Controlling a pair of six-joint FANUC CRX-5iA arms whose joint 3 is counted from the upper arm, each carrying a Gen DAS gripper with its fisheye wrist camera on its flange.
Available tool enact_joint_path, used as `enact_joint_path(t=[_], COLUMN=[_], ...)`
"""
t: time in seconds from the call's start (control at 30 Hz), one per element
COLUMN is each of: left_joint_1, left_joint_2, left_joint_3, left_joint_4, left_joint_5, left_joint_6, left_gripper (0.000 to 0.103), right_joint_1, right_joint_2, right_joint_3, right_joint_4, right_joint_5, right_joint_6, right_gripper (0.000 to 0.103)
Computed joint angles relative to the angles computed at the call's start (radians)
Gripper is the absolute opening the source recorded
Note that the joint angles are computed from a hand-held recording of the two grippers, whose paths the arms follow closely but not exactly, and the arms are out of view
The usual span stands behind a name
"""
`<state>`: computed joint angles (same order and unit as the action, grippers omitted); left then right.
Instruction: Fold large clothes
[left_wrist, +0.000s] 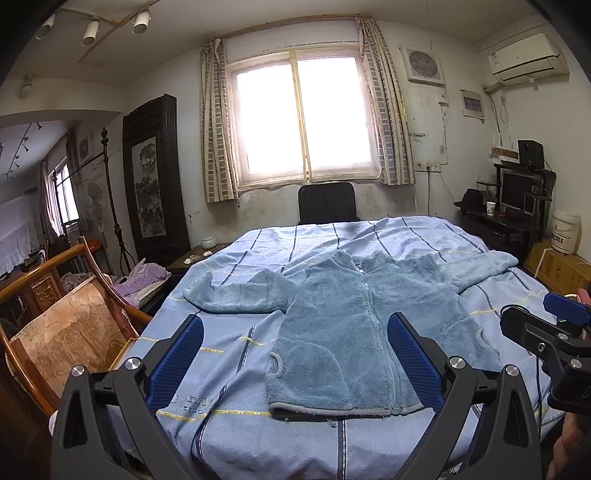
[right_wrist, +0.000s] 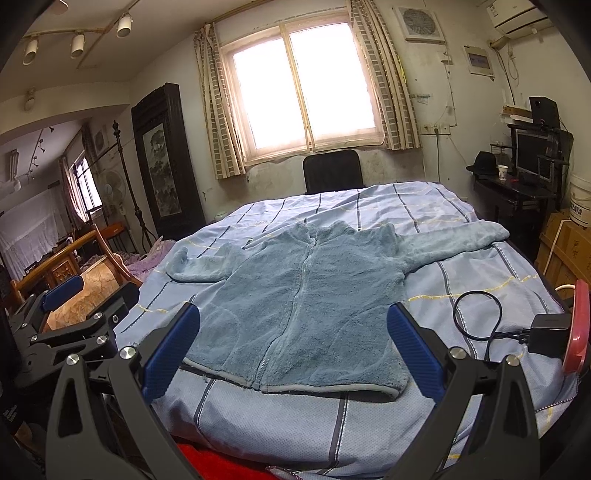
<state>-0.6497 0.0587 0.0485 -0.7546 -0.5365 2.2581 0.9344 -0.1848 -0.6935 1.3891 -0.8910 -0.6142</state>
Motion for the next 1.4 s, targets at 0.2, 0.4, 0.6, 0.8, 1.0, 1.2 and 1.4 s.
enact_joint_path(t=[0.2,0.4,0.6,0.8,1.0,1.2,1.4], left_joint_1=[0.036,0.069,0.106,0.170,0.180,0.182,0.212], left_joint_2=[0.005,0.017,0.042,0.104,0.190,0.280,0.392], left_joint_3=[-0.020,-0.031,-0.035,-0.022,0.042,0.118,0.214], left_joint_4=[0.059,0.109,0.188,0.369,0.408,0.440,0.617], left_joint_5=[0.034,0.062,0.082,0.081,0.030,-0.014,-0.086], left_joint_6=[-0.065,-0.115,-0.202,-0.363,-0.417,-0.478,-0.690], left_gripper=[0.100,0.100,0.100,0.100,0.100,0.100,0.100], right_joint_1=[-0.002,-0.015,-0.054,-0.110,-0.211,-0.220,-0.269], right_joint_2=[0.009,0.012,0.011,0.012,0.015,0.049,0.105], right_joint_3=[0.004,0.006,-0.009,-0.026,-0.052,0.002,0.102], right_joint_4=[0.004,-0.007,0.021,0.014,-0.004,-0.243,-0.510], right_joint_5=[-0.007,0.001,0.050,0.110,0.232,0.243,0.310], right_joint_6=[0.000,0.035,-0.015,-0.030,-0.062,0.151,0.424], right_gripper=[0.099,0.099,0.099,0.099,0.099,0.099,0.099])
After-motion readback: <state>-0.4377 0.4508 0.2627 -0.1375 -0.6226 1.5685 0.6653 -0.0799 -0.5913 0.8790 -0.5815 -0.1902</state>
